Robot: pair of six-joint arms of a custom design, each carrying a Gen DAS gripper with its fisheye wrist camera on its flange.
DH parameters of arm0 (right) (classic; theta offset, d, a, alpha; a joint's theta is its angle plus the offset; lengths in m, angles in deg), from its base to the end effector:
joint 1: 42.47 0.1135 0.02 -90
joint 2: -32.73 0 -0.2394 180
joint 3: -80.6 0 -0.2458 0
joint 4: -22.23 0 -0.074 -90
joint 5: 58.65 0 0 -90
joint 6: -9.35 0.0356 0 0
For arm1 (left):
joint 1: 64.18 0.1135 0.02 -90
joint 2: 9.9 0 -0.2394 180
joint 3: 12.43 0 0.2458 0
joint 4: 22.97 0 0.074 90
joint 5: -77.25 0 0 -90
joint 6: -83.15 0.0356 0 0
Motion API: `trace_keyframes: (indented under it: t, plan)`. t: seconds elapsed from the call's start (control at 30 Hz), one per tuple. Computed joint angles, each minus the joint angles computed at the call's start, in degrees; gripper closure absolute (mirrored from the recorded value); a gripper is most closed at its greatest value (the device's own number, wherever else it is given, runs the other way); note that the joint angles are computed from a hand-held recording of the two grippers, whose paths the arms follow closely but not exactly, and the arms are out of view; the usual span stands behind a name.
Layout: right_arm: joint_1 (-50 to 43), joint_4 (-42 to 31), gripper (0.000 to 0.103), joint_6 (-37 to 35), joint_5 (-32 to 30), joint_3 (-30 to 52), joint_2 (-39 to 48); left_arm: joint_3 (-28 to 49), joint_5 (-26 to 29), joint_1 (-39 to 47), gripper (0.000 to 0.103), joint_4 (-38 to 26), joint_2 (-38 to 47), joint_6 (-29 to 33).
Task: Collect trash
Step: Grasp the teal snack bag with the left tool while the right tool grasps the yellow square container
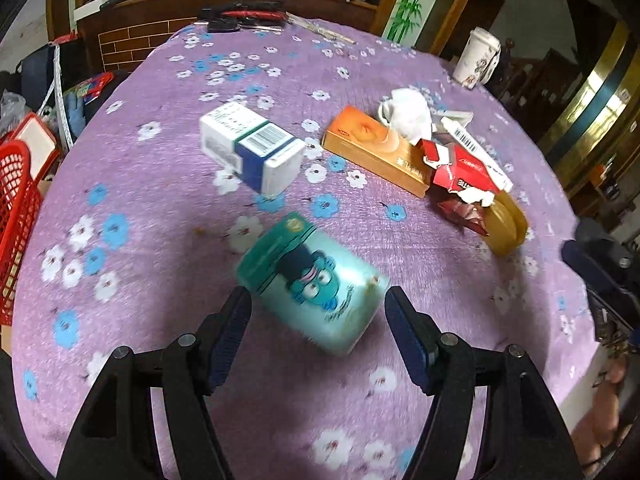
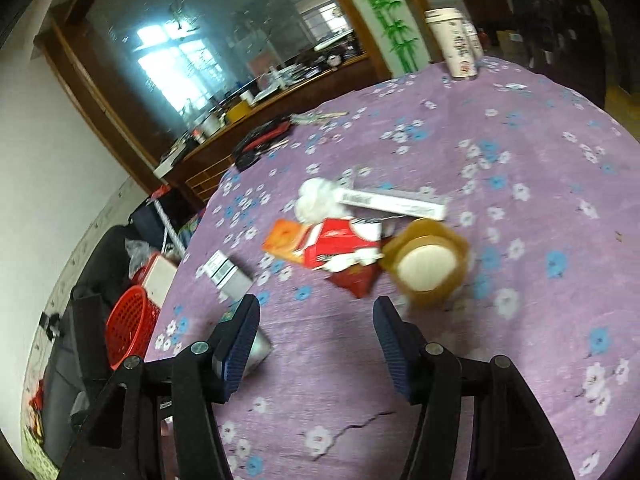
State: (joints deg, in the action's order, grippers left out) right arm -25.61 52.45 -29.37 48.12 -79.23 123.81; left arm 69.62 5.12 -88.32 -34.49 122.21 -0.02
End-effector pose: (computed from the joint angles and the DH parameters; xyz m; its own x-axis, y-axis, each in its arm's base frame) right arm 0.1818 0.0444 0.0501 -0.4436 0.6461 -0.6211 0.4441 0.7604 0.4739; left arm 0.3511 -0.1693 0.0078 -0.7347 0.4533 -0.5046 0.6142 0.7603 -0.2114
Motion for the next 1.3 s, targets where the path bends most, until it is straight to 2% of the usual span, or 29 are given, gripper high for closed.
trace_keyframes:
  t: [0.2,0.33,0.43,0.6,0.8,0.9,1.07,1.2,1.3]
  plan:
    - [-6.2,2.5,0.039,-0.7,-0.8,-4.8,-1.8,5.4,-6.9,-5.0,0.031,-0.1,4.5,0.4]
    - [-11.4,5.8,0.038,-1.9,-2.4,-4.9,3.1,6.5,-11.8,-7.3,0.032,3.6,6.4,1.7]
    - [-16.4,9.2,0.038,-3.4,-5.6,-3.2,9.4,5.7,-11.2,-7.0,0.053,7.2,6.8,3.4]
    - [-19.3,4.7,0.039,-6.6,-6.4,3.7,16.0,4.2,-6.6,-5.5,0.064,8.6,6.1,4.6]
    - [-20.0,-3.2,0.061,-8.5,-4.1,12.0,21.6,-0.3,-3.6,-4.0,0.064,12.2,3.7,5.5]
    - [-19.6,-6.2,0.065,-8.6,-2.9,14.8,23.6,-1.7,-2.1,-3.1,0.064,13.2,2.8,5.8]
    - [-18.3,-8.8,0.090,-8.0,-0.9,14.9,22.8,-3.7,-1.4,-2.4,0.064,15.1,2.3,5.8]
    - [-15.6,-7.2,0.092,-6.3,1.3,11.1,19.4,-5.6,-0.2,-1.4,0.064,16.8,1.8,5.6]
    - [-9.5,-1.9,0.092,-3.6,4.9,6.2,15.9,-7.8,0.5,-0.7,0.064,20.3,1.3,5.4]
